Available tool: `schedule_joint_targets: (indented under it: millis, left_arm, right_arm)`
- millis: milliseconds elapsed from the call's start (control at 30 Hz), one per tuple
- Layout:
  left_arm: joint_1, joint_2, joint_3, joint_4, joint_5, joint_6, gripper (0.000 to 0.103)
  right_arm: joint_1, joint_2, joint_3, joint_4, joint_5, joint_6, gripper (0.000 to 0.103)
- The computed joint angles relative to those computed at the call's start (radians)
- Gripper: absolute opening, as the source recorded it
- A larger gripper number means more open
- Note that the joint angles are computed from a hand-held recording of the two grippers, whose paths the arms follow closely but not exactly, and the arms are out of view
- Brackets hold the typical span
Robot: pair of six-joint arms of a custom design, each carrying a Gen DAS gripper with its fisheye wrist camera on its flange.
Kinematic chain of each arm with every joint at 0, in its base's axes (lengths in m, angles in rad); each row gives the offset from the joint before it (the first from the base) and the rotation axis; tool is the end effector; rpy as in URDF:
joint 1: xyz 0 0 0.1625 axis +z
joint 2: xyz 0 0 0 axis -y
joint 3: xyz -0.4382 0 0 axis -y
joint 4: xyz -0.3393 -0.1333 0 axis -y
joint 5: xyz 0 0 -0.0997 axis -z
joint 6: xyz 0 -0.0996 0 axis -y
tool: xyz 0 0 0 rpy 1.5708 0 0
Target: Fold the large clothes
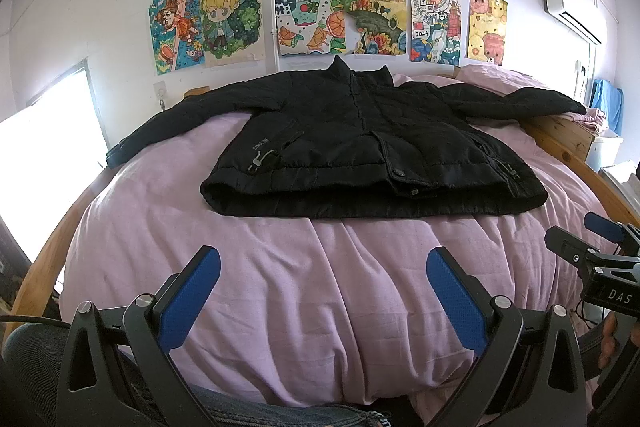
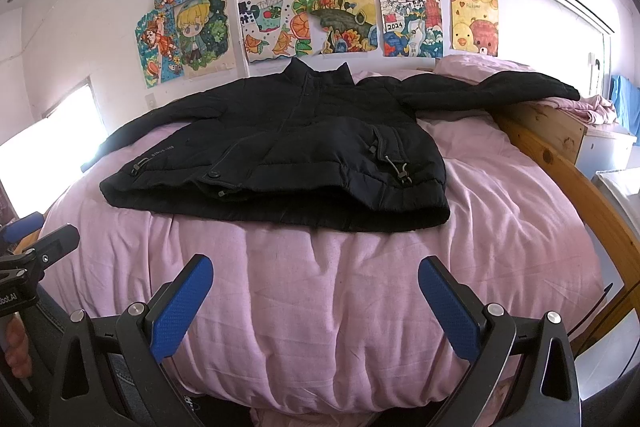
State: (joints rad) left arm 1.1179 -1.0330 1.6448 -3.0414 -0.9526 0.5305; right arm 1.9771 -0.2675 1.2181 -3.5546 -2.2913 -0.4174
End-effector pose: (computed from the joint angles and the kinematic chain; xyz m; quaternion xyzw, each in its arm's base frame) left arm -0.1034 -0.6490 0.3664 0.2973 0.8233 -0.3856 0.2918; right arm 0.3526 -0.6486 0.0495 0.1662 -0.8153 0.4605 0.3091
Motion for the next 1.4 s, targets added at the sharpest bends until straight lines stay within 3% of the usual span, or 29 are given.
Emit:
schedule_joint_targets:
  millis: [1267, 1400]
  left_arm:
    - [0.004, 0.011, 0.006, -0.01, 0.004, -0.002, 0.101]
    - [0.019, 0.026, -0.027, 0.043, 0.011, -0.025, 0.101]
  right_arm:
    - [0.004, 0.002, -0.006, 0.011, -0.006, 0.008, 0.103]
    - [0.01, 0.005, -0.023, 0.039, -0.028, 0.028, 0.103]
